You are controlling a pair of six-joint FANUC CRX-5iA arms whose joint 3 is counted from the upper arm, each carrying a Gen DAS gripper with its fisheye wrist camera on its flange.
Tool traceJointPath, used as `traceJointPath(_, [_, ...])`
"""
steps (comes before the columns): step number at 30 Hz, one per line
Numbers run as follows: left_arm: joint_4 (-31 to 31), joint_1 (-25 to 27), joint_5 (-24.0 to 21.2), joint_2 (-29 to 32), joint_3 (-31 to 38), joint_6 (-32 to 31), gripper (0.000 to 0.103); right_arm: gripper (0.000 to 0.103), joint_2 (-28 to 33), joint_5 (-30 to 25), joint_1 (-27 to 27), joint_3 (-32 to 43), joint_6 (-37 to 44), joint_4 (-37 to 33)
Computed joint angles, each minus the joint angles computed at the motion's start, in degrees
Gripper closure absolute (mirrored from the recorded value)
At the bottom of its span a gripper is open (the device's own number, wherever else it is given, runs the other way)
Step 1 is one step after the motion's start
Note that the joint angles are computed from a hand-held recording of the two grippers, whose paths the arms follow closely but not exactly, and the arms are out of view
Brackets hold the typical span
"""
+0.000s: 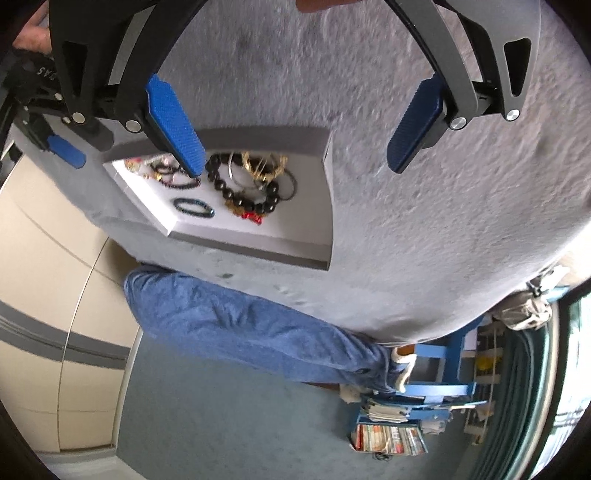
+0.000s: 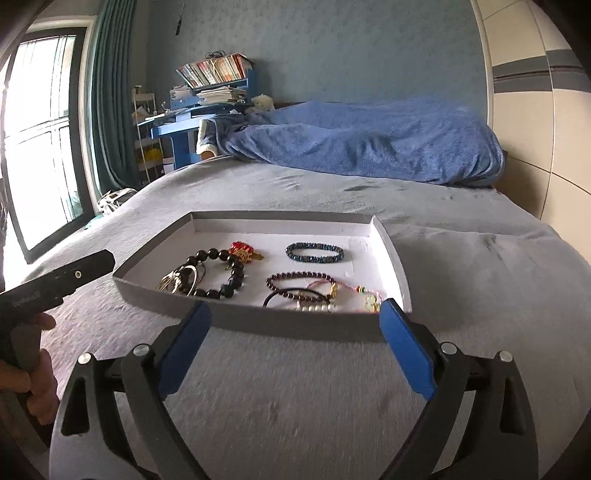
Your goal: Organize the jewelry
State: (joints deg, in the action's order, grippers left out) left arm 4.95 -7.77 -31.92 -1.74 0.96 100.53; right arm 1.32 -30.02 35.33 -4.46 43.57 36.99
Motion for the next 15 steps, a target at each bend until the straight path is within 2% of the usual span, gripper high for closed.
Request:
traceJointPath(6, [-4.35,-1.08,-3.03,-1.16,0.63,2.30,0.005,0.010,-2.89,0.35,0.97,-3.49,-2.70,2.22])
traceJointPath(15, [-9.32,-3.73,-4.02,-1.62,1.68,2.32,0.005,0.007,-6.41,1.75,1.48,-8.28,-8.40,6.55])
